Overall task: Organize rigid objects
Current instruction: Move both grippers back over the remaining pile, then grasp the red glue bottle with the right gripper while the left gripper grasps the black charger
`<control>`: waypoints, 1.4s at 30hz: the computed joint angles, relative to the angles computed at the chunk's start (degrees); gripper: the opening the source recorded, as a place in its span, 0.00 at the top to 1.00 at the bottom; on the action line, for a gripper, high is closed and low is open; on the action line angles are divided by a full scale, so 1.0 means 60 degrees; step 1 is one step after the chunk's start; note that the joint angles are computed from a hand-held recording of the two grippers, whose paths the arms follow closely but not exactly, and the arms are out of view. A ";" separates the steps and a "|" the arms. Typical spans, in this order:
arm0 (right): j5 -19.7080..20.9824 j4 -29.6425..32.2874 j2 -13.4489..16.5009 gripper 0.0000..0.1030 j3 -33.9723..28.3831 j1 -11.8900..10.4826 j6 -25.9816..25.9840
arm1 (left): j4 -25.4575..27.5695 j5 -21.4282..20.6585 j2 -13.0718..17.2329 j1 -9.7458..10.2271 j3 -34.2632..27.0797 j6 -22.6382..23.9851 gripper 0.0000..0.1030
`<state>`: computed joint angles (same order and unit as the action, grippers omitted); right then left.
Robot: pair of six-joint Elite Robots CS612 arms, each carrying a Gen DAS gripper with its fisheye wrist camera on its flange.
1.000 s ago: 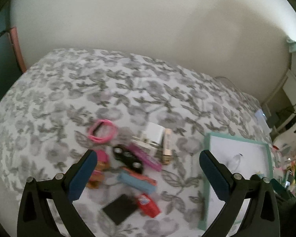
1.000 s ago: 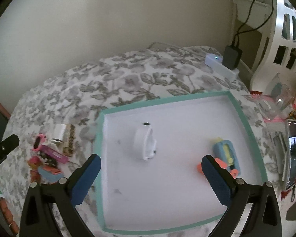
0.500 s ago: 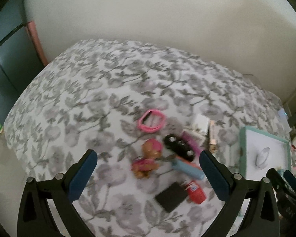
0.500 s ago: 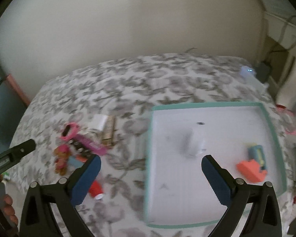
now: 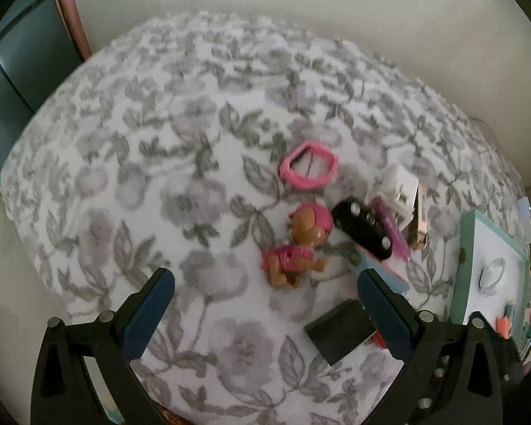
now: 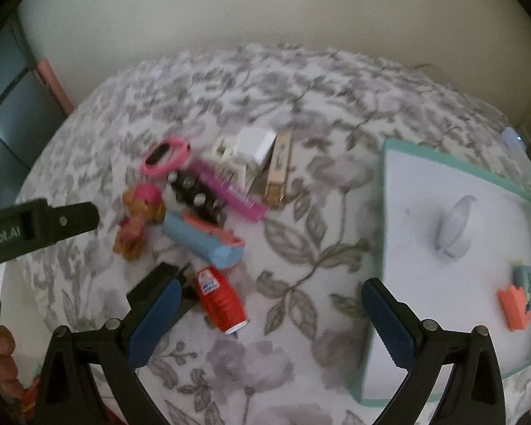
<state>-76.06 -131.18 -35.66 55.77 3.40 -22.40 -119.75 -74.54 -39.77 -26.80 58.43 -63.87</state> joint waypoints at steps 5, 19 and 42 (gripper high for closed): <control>-0.0221 0.0492 0.0134 0.06 -0.0127 0.0093 -0.0269 | 0.0143 -0.0739 0.0184 0.0085 -0.0167 -0.0151 0.00; -0.0219 0.0426 0.0345 0.34 -0.0223 0.0305 -0.0950 | 0.0379 -0.1568 0.0427 0.0168 -0.0433 -0.0252 0.01; -0.0173 0.1713 0.0215 0.63 -0.0375 -0.0126 -0.0273 | 0.1410 -0.2107 0.1351 0.0014 -0.1993 0.0931 0.18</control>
